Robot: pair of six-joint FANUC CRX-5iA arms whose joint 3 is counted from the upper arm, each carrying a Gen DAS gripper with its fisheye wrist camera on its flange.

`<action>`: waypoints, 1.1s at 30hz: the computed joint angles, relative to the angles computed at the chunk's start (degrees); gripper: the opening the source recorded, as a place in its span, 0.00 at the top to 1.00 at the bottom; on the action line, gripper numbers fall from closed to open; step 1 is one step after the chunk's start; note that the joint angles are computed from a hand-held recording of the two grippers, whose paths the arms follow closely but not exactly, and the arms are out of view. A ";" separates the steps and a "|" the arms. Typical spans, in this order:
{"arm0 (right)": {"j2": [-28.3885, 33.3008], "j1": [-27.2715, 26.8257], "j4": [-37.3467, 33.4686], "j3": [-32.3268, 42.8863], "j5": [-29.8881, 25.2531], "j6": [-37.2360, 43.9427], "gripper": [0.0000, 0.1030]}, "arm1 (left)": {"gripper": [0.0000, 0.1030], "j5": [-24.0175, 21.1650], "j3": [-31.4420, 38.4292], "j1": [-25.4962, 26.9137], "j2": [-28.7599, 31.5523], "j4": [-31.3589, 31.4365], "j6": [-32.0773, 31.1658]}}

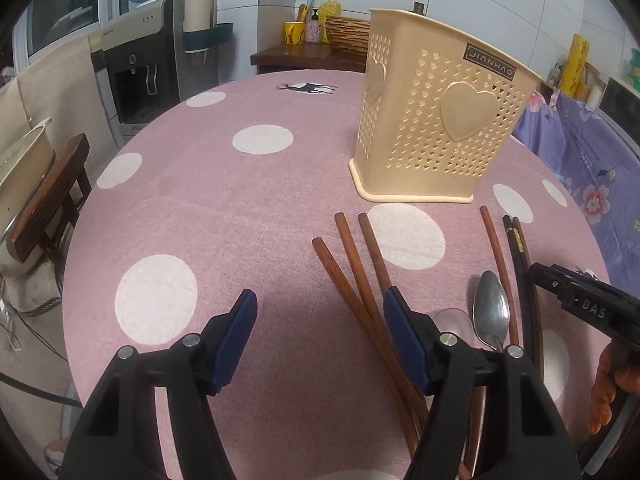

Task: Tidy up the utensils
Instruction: 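Lower the left tool toward the wooden chopsticks while the right tool approaches another chopstick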

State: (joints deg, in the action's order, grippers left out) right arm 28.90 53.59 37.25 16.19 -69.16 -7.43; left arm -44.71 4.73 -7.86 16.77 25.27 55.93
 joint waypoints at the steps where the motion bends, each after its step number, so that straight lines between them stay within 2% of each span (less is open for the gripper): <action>1: 0.24 -0.03 -0.04 0.41 -0.43 0.40 0.60 | 0.37 -0.18 0.21 0.01 0.15 -0.19 0.15; 3: 0.32 -0.12 -0.64 0.84 -0.98 0.97 0.65 | 0.37 -0.41 0.63 0.05 0.41 -0.70 0.46; 11: 0.51 -1.50 -2.54 2.06 -0.49 2.45 0.71 | 0.40 -2.77 2.95 0.27 2.05 -0.53 2.01; 22: 1.79 -2.06 -2.77 3.99 -1.28 3.11 0.73 | 0.61 -8.57 10.33 -0.60 6.87 -3.42 8.24; 27: 1.89 -2.56 -3.30 4.37 -0.99 3.47 0.77 | 0.70 -10.16 12.91 -1.09 8.08 -5.65 11.14; 33: 3.75 -3.53 -4.52 7.73 -2.77 5.27 0.79 | 0.73 -12.77 16.38 -1.81 9.67 -7.91 13.76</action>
